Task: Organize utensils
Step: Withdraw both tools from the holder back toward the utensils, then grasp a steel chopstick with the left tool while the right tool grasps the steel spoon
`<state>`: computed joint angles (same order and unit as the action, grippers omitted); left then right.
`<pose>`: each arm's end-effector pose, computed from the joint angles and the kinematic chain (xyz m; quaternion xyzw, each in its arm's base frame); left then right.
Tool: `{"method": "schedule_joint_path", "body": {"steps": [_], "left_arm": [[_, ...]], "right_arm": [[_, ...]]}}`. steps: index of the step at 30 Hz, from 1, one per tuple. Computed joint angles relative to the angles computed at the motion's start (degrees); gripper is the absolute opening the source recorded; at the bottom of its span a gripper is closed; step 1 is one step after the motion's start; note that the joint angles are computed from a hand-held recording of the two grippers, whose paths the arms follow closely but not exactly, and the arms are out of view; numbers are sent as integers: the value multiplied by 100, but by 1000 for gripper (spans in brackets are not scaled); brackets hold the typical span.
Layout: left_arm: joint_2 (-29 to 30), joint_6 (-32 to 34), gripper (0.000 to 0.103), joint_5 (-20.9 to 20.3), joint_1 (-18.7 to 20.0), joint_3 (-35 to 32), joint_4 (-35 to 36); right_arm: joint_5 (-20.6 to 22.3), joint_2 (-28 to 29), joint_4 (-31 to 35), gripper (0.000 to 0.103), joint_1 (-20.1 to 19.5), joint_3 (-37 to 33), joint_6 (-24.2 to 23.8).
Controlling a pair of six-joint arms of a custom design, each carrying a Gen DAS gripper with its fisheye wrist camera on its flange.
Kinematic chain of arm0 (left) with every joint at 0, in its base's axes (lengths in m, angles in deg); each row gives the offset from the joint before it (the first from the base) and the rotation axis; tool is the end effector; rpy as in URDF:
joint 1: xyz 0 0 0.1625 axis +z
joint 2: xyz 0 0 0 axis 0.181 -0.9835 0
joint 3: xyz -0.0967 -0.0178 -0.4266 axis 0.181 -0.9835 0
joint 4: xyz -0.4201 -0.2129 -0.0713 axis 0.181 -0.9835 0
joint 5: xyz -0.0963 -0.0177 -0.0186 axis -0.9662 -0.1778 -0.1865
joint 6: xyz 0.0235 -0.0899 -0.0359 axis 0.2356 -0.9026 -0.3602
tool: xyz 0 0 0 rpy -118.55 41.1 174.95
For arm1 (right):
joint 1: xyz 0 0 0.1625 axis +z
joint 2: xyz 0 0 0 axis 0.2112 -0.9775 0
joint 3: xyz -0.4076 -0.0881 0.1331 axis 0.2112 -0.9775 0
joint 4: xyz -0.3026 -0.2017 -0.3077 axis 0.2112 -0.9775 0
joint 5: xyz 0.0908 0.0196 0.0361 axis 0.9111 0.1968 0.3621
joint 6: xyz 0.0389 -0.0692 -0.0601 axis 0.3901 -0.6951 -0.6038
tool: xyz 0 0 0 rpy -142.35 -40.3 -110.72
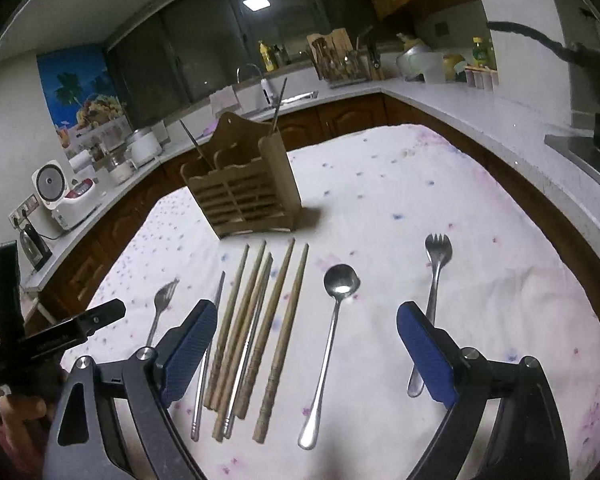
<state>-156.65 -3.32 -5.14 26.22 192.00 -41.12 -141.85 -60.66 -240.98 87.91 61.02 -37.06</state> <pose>-0.2695 -0.4777 0.2204 -0.0269 0.8501 -0.4182 0.3189 0.2106 -0.5351 0.2693 0.2764 -0.8957 0.3162 0.1460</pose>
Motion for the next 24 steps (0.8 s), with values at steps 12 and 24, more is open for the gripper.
{"method": "schedule_joint_path", "body": {"steps": [12, 24], "left_arm": [[329, 388, 98, -438, 318, -312, -95], [830, 996, 94, -794, 766, -869, -262]], "right_arm": [[-276, 293, 352, 90, -45, -263, 45], [-580, 807, 824, 73, -119, -748, 136]]}}
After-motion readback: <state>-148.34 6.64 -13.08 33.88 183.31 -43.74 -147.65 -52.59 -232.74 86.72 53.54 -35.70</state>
